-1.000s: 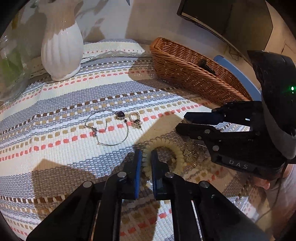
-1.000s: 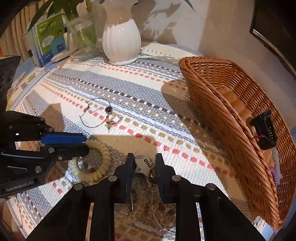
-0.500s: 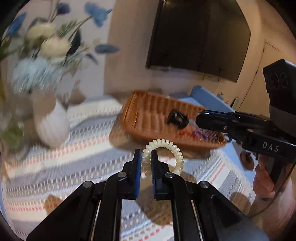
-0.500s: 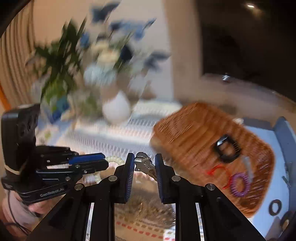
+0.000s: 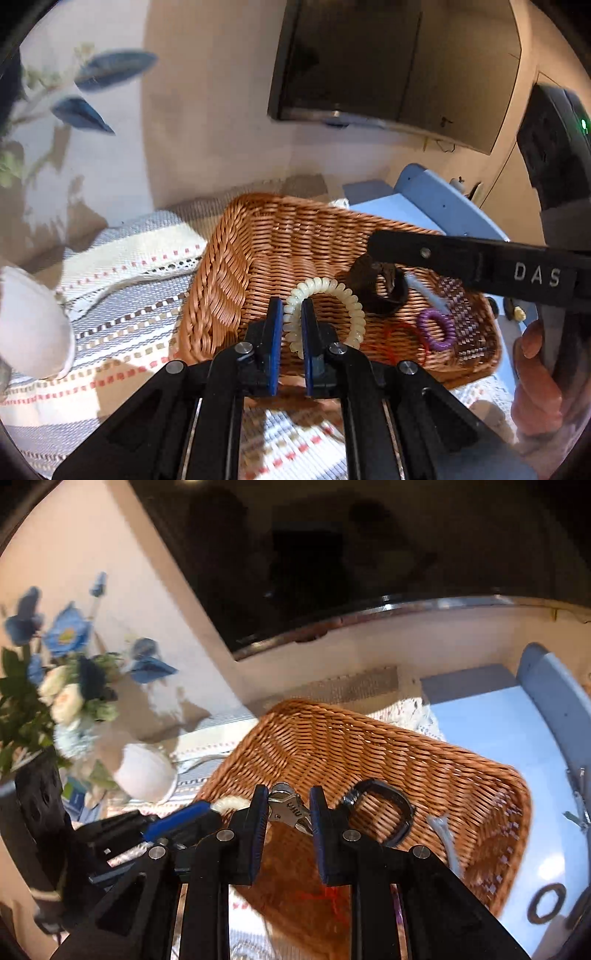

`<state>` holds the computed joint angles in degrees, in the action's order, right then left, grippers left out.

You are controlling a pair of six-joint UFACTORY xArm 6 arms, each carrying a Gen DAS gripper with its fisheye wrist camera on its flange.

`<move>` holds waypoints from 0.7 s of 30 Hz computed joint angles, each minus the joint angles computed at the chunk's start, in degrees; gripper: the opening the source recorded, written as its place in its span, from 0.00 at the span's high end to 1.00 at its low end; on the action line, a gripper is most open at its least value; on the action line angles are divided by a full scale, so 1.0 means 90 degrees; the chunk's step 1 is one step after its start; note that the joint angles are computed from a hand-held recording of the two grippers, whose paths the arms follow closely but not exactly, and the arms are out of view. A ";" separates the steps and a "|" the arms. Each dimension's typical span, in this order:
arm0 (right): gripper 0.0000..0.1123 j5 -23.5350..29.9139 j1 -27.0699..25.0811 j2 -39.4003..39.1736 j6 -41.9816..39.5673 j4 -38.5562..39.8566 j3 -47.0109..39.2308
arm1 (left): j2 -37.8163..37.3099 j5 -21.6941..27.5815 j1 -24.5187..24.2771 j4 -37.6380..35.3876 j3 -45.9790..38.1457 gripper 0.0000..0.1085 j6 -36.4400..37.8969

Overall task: Organize jewelry
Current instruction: 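Carry the cream bracelet and key into the basket and open both tools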

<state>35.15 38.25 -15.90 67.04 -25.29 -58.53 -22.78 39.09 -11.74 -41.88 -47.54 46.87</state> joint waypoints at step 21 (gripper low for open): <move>0.74 0.0945 0.1204 -0.0409 0.0803 -0.1148 -0.0216 | -0.1863 0.1875 0.2498 -0.1079 0.0663 0.50 0.1089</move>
<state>43.66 49.09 -19.58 74.26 -35.62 -60.48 -39.55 55.97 10.74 -51.59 -41.57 56.67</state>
